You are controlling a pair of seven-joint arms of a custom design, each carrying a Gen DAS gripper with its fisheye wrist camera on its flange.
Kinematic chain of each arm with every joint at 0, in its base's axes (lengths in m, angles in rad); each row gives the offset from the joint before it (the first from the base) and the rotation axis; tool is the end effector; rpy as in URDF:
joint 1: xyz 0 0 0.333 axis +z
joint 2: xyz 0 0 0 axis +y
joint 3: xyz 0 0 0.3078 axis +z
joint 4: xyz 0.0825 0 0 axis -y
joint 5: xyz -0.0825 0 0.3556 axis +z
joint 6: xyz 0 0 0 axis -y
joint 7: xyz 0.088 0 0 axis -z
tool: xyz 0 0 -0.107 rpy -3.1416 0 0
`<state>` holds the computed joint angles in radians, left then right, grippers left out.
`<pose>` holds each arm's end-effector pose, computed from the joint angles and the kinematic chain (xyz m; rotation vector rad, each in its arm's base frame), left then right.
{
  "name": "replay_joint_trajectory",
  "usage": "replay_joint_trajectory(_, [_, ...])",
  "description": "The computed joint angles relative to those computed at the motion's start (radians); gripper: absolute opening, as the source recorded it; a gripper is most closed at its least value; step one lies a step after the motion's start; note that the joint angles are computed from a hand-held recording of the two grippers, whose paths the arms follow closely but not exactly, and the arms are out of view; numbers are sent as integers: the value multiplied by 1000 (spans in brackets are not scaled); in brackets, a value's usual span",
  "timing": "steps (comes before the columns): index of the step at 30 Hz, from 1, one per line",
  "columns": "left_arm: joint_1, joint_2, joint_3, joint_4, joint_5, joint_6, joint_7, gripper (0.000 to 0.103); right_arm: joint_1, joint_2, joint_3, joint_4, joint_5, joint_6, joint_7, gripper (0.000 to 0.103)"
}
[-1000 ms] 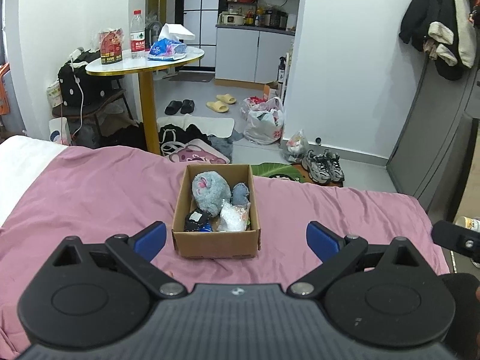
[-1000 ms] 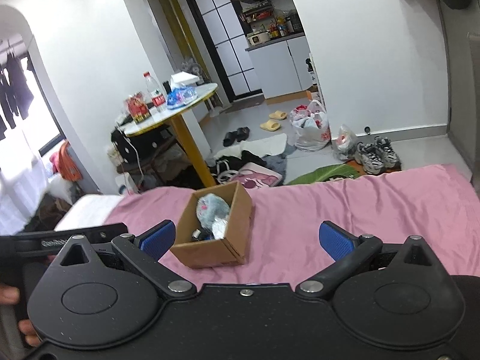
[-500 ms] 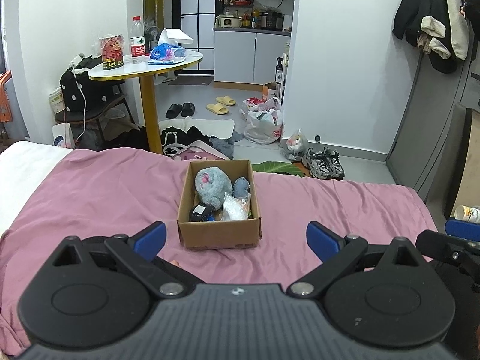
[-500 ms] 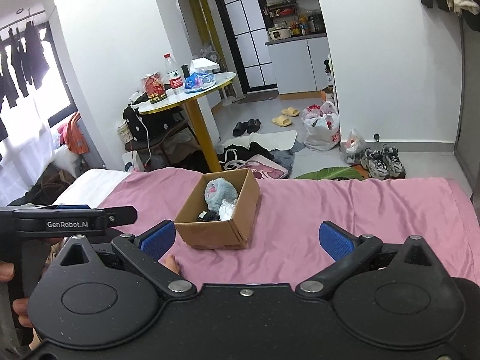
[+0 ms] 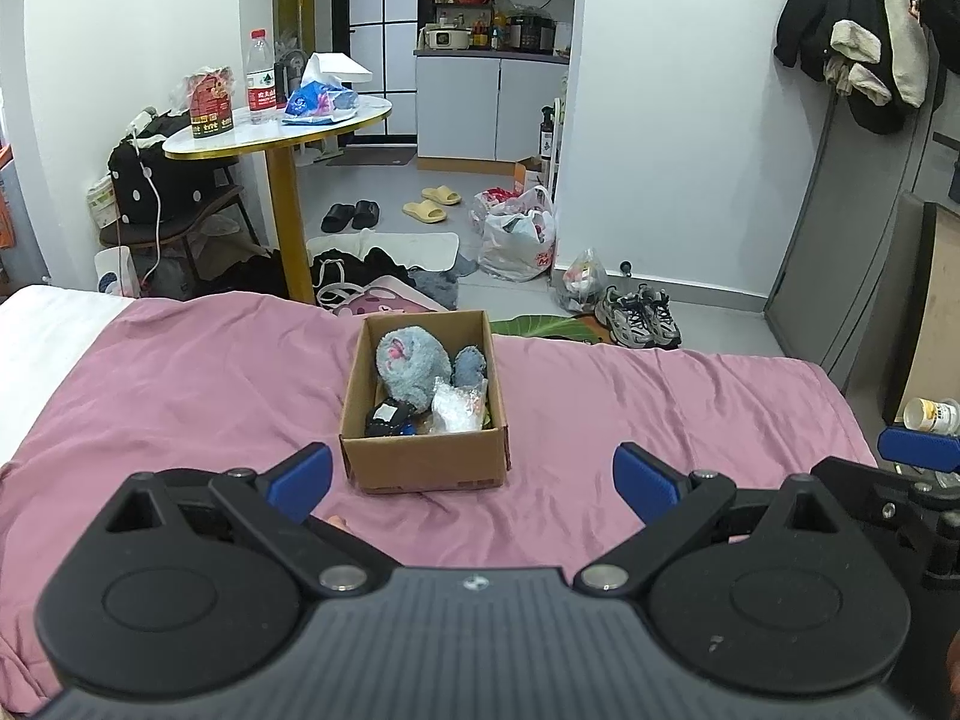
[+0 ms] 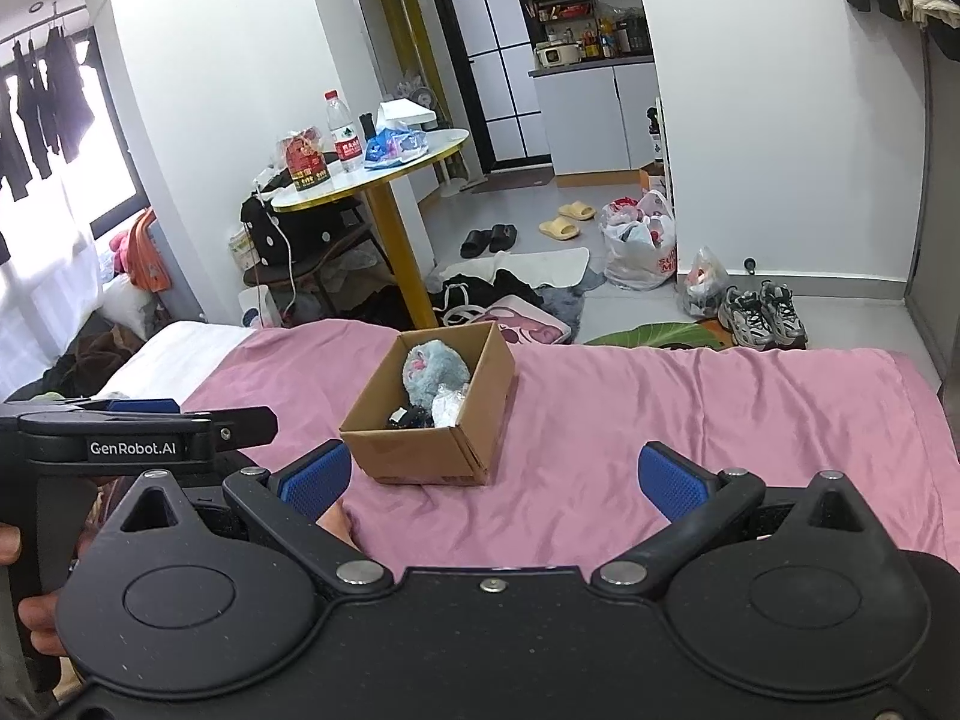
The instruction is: Organize soft objects
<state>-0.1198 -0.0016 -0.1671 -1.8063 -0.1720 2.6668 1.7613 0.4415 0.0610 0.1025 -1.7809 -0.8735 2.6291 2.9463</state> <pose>0.5629 -0.1609 0.6355 -1.4192 2.0518 -0.9727 0.5058 0.3256 0.5982 -1.3781 1.7387 -0.6701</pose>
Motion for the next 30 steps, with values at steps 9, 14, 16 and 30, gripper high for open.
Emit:
replay_joint_trajectory(9, [4, 2, 3, 5, 15, -9, -26, 99, 6, 6, -1, 9, 6, -13, -8, 103])
replay_joint_trajectory(14, [4, 2, 3, 7, 15, -14, -25, 99, 10, 10, 0, 14, 7, -30, -9, 103])
replay_joint_trajectory(16, [5, 3, 3, 9, 12, -16, -22, 99, 11, 7, -1, 10, 5, -29, -7, 103])
replay_joint_trajectory(30, [7, 4, 3, 4, 17, -17, -33, 99, 5, 3, 0, 3, 14, -15, -11, 103])
